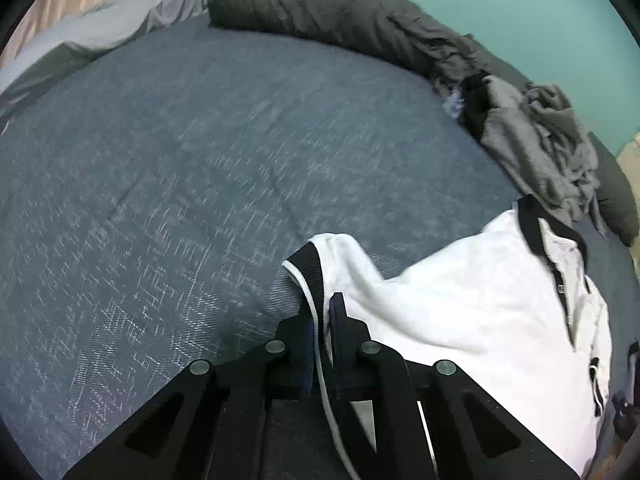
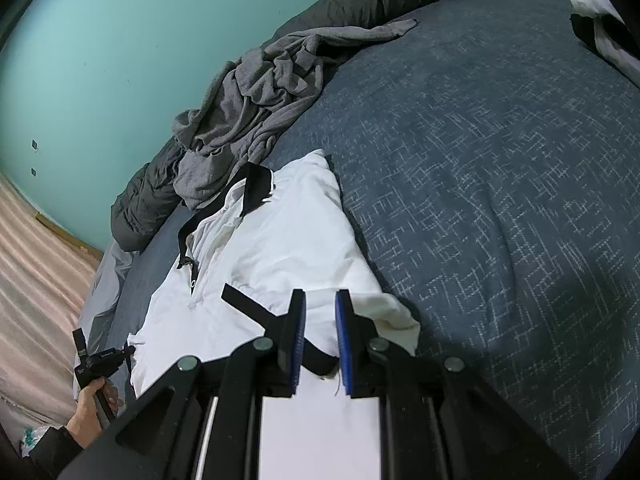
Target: Fold clothes
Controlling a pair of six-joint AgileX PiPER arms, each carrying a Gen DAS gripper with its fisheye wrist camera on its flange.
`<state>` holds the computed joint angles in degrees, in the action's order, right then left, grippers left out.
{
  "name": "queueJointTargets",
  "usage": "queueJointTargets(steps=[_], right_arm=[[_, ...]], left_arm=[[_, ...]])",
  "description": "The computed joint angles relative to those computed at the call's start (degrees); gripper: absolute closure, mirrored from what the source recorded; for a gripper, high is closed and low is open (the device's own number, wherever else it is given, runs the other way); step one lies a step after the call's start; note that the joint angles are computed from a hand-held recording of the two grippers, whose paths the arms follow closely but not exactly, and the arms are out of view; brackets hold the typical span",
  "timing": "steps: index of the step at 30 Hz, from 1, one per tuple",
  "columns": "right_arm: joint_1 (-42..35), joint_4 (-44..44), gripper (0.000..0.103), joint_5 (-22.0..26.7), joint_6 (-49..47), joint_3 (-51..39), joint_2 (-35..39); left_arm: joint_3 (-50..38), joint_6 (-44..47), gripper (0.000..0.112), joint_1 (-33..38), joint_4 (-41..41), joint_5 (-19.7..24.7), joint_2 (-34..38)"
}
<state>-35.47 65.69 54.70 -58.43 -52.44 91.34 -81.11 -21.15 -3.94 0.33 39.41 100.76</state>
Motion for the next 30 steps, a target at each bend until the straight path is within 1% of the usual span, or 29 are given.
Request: queueJointTargets(steps=[6, 9, 12, 17, 18, 20, 21, 22, 23, 24, 27, 28, 30], right_arm=[[-0.6, 0.0, 0.089, 0.9, 0.3, -0.4, 0.1], [-0.9, 0.2, 0.089, 1.2, 0.6, -0.5, 0.0], [-1.1, 0.3, 0.089, 1.9, 0.9, -0.9, 0.0], [-1.5, 0.6, 0.089, 3.0, 1.2, -1.2, 0.1], [-1.7, 0.6, 0.089, 3.1, 1.3, -1.3, 0.2], [-1.8, 0.6, 0.089, 3.3, 1.6, -1.4, 0.3], [-1.9, 0.6, 0.089, 3.5, 1.6, -1.5, 0.4], [-2.0, 0.6, 0.089, 3.7, 1.7, -1.6, 0.5], [-2.1, 0.7, 0.089, 3.8, 1.7, -1.6, 0.5], [-2.2, 0.7, 0.089, 4.0, 1.7, -1.8, 0.6], [-2.3, 0.6, 0.089, 4.1, 1.8, -2.0, 0.5], [-2.2, 0.5, 0.089, 4.0, 1.8, -2.0, 0.4], [-2.2, 0.3, 0.089, 3.7, 1.8, -1.9, 0.3]], left_arm=[[-2.4, -4.1, 0.106, -6.1, 5.1, 3.2, -4.2], [-6.6, -7.0, 0.106, -11.3, 8.5, 7.0, -4.1], [-12.4, -7.9, 0.106, -16.2, 9.9, 11.5, -2.1], [-24.1, -7.5, 0.105, -23.9, 10.5, 19.0, 5.1], [-26.3, -7.1, 0.104, -25.2, 10.3, 20.6, 6.9], [-26.9, -6.9, 0.104, -27.0, 10.0, 22.1, 8.5], [-26.7, -6.7, 0.100, -27.7, 9.6, 22.7, 8.9], [-27.0, -6.1, 0.093, -28.0, 8.6, 23.8, 9.5], [-26.8, -5.7, 0.089, -28.3, 7.6, 24.4, 9.8], [-25.4, -5.9, 0.085, -28.7, 7.1, 23.7, 9.0], [-20.3, -7.5, 0.080, -29.6, 8.6, 21.1, 4.5], [-18.5, -8.2, 0.076, -29.5, 9.4, 20.3, 3.0], [-13.6, -10.0, 0.073, -28.3, 10.0, 17.9, -0.1]])
